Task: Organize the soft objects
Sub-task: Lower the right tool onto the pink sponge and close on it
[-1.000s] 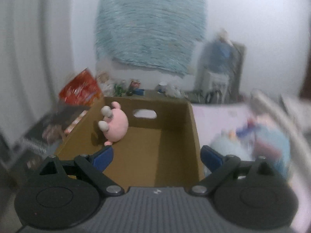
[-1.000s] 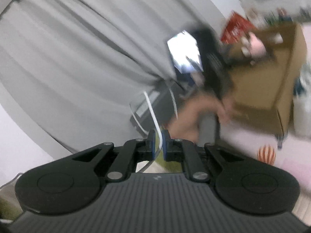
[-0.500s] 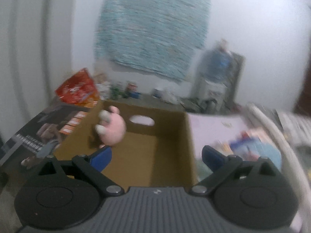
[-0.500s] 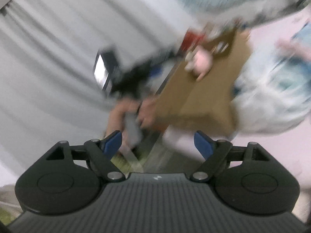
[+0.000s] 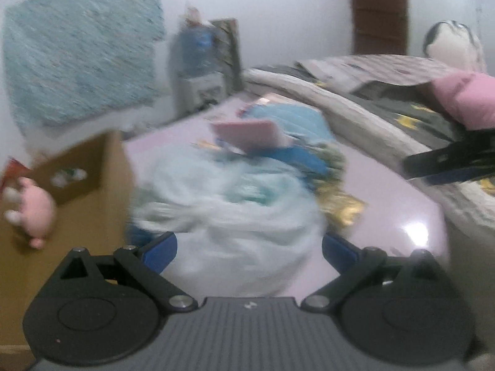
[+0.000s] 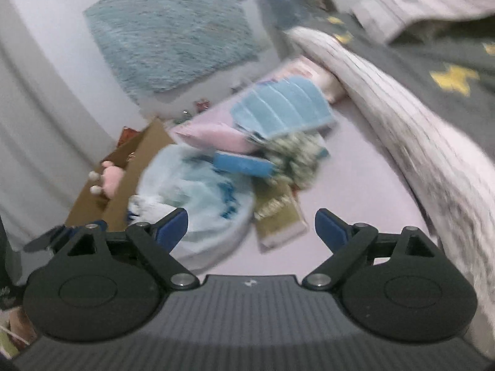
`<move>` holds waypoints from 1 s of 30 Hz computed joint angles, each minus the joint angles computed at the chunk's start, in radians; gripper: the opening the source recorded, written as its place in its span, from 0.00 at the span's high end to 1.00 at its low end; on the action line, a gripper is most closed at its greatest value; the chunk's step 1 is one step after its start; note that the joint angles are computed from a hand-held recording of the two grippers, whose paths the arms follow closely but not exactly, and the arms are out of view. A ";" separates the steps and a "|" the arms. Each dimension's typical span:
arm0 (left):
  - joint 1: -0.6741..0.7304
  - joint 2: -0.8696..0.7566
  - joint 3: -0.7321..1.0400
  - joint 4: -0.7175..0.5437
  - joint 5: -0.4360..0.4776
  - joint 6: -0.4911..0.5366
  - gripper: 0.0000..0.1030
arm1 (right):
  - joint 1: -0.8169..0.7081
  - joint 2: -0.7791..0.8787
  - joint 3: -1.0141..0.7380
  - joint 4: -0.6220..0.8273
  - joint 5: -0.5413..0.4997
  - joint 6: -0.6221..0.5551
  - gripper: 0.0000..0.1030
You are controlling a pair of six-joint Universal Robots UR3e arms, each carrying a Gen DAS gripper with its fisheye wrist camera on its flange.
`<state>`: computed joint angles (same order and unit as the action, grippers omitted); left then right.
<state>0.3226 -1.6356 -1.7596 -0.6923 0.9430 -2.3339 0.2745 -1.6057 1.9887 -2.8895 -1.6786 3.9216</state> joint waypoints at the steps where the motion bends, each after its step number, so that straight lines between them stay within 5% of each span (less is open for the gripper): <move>1: -0.016 -0.012 -0.003 0.011 0.000 -0.009 0.02 | -0.007 -0.007 0.020 -0.009 0.003 0.004 0.13; 9: -0.147 -0.055 -0.151 0.265 -0.001 0.031 0.07 | -0.073 0.095 0.014 -0.082 0.025 -0.073 0.14; 17: -0.256 -0.124 -0.204 0.434 0.034 0.034 0.29 | -0.202 0.139 0.009 -0.103 0.223 -0.179 0.33; 21: -0.329 -0.185 -0.165 0.512 0.147 -0.017 0.47 | -0.235 0.155 -0.004 -0.105 0.250 -0.198 0.38; 26: -0.318 -0.207 -0.014 0.451 0.171 -0.125 0.49 | -0.294 0.149 -0.031 -0.139 0.322 -0.225 0.36; 30: -0.267 -0.262 0.254 0.232 0.116 -0.215 0.48 | -0.361 0.177 -0.058 -0.205 0.450 -0.173 0.31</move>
<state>0.0556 -1.8974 -1.5055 -0.4601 1.0591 -2.5487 -0.0865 -1.4287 1.9309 -3.0950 -1.2290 3.7482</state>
